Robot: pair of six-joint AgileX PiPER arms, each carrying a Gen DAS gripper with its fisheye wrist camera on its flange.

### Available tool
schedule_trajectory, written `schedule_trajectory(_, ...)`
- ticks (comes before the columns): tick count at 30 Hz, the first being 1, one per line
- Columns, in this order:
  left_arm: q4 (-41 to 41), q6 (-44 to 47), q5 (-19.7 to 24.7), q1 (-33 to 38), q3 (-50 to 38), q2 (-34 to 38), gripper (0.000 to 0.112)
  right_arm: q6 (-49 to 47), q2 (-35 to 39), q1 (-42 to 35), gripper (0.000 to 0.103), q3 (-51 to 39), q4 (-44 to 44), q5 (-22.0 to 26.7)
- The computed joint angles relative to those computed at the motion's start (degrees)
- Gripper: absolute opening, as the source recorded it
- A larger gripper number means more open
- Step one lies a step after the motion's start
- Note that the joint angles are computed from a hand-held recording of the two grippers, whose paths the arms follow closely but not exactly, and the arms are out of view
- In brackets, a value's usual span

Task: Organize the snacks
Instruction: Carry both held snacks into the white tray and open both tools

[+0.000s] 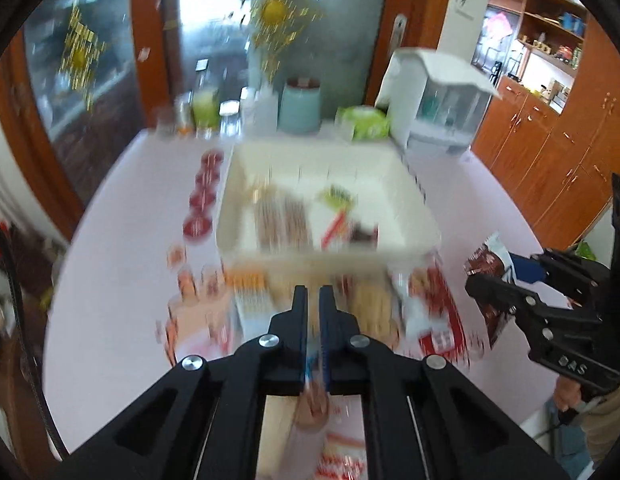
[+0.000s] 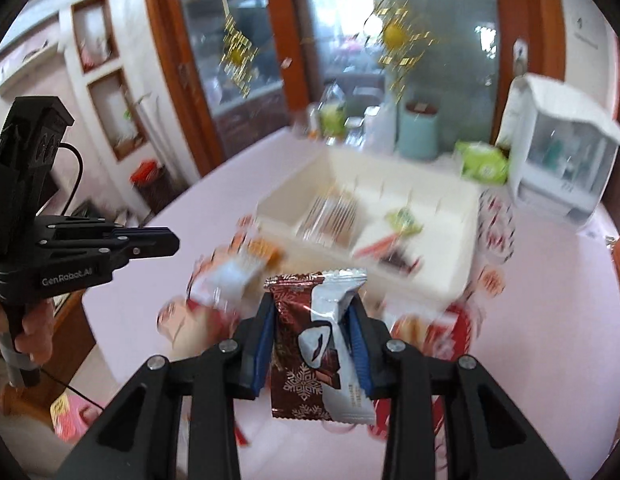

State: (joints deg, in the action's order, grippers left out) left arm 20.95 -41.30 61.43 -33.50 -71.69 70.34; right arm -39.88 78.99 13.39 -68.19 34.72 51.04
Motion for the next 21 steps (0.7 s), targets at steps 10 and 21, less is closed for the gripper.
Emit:
schedule_trajectory(10,-4.80,18.64,2.50,8.50,-27.21,17.23,0.004,17.92,14.75,1.04,0.035,-26.92,-9.32,2.87)
schedule_trajectory(21,-6.42,17.30,-0.02,16.96,-21.48,21.19,0.089,35.18,32.11,5.18,0.065,-49.69,-25.52,7.55)
